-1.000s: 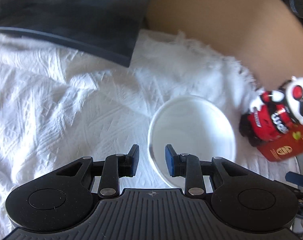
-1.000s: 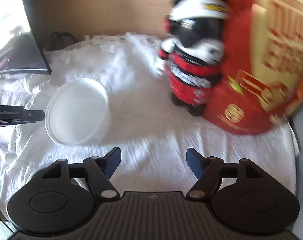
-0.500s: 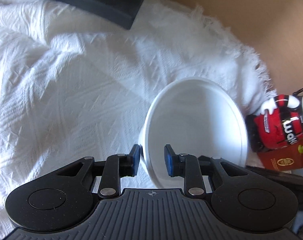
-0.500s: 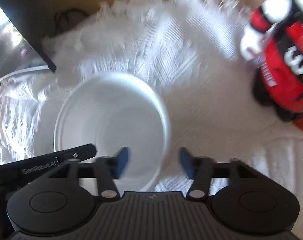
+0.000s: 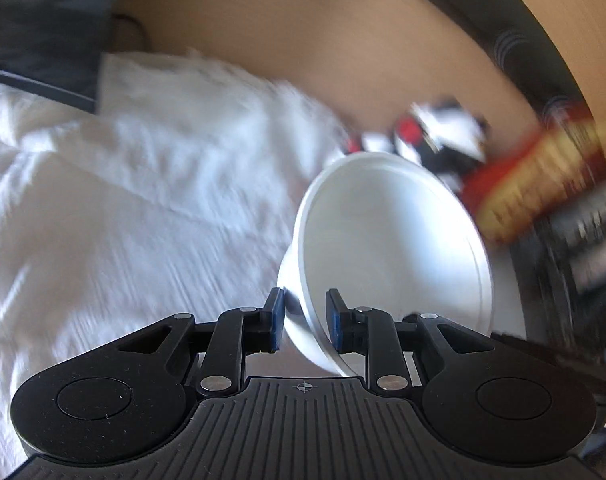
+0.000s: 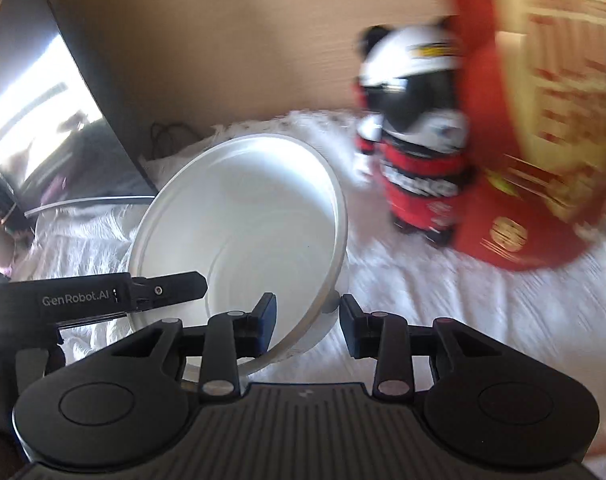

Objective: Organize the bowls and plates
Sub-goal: 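Grip the white plastic bowl rim with the left tool while the right tool grips it too, then carry the white plastic bowl with both tools and lower it onto the blue bowl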

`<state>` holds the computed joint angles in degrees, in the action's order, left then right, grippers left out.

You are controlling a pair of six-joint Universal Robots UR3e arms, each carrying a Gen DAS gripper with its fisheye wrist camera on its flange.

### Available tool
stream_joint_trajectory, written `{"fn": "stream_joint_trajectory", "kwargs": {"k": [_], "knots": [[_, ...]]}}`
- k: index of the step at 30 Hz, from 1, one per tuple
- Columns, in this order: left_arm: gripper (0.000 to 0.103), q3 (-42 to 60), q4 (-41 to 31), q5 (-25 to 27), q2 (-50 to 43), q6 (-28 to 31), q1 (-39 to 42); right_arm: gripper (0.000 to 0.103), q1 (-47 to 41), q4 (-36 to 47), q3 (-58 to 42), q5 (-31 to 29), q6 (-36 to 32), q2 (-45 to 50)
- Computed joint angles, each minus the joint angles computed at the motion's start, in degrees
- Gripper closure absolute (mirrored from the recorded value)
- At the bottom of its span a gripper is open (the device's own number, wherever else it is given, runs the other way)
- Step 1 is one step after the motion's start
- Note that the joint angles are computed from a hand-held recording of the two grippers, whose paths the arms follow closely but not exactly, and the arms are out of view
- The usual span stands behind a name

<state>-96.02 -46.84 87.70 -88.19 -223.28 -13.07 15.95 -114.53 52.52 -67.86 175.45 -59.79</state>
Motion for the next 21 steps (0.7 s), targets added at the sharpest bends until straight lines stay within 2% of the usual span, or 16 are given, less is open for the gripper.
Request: {"fn": "stream_joint_trajectory", "kwargs": {"k": [6,11,17,21], "knots": [[0.077,7.66,-2.45,3.04,-5.39,5.03,-9.24,0.068,-7.25,-4.14,22.19,1.15,-0.96,-17.52],[0.077,12.6,-7.1,0.02,-9.02,7.79,-12.36,0.068,-11.34,-6.58,35.33,-0.18,-0.75,-28.19],[0.077,10.81,-5.28,-2.87,-12.77,8.87,-13.63,0.068,-14.31,-4.62,42.72,-1.61,-1.97,-33.11],[0.077,8.81,-3.35,-1.34,-14.64,7.11,-14.45,0.068,-13.81,-5.74,45.61,-4.28,-0.86,-32.46]]}}
